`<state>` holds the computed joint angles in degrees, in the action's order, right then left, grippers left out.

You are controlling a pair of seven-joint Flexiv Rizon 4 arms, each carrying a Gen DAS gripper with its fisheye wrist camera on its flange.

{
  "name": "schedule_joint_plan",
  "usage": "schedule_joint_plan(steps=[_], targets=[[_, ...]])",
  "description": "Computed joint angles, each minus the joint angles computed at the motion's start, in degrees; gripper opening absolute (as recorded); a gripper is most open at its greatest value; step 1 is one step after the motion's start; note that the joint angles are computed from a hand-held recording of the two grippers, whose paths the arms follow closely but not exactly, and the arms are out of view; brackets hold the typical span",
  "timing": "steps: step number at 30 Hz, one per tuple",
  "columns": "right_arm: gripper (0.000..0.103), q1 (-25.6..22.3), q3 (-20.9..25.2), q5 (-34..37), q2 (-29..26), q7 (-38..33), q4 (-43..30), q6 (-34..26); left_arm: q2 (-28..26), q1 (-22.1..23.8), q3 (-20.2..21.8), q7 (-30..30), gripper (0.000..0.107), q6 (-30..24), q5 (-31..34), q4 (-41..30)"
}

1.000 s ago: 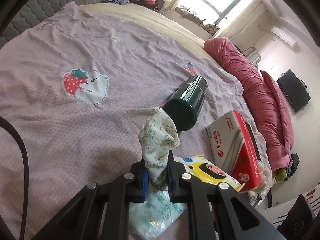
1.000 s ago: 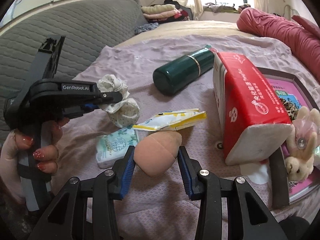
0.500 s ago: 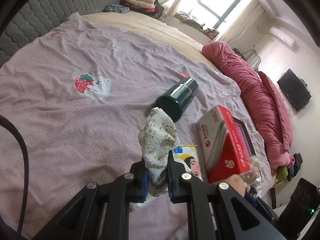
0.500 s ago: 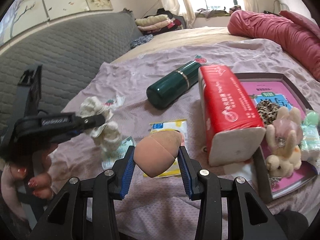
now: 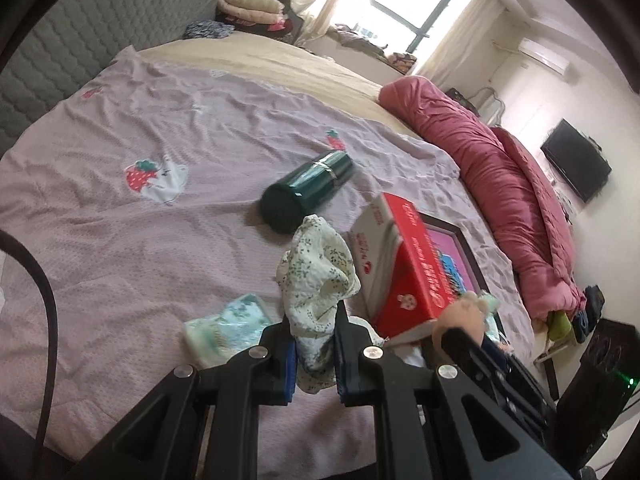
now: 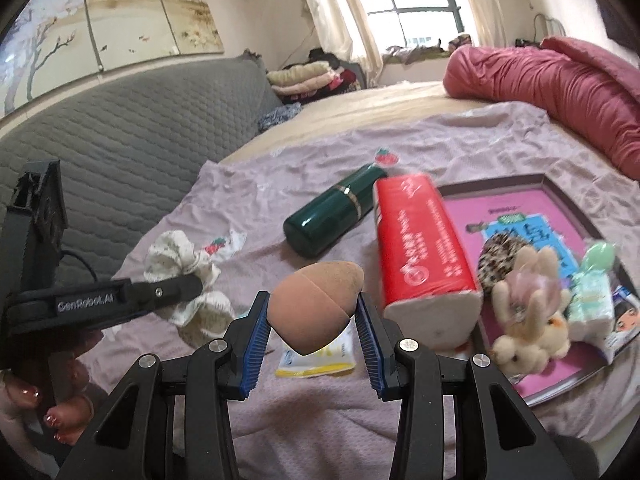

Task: Organize soft objects
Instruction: 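Carry the floral cloth and peach sponge over the pink book tray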

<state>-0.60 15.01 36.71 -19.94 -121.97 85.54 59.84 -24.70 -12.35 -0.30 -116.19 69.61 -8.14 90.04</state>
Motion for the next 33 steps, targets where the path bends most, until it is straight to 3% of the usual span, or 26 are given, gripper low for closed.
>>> schedule_joint_plan(steps=[17,33], targets=[[0.043,-4.5,-0.7,3.7,-1.3,0.8,-3.4,5.1,-3.6,-5.3,-0.2,0.6,0.015,-7.4,5.5,-10.6],[0.043,-9.6,-2.2,-0.3,-6.2,11.8,-6.9,9.5,-9.8,-8.0,-1.8,4.6,0.015,-13.7,6.2,-21.0]])
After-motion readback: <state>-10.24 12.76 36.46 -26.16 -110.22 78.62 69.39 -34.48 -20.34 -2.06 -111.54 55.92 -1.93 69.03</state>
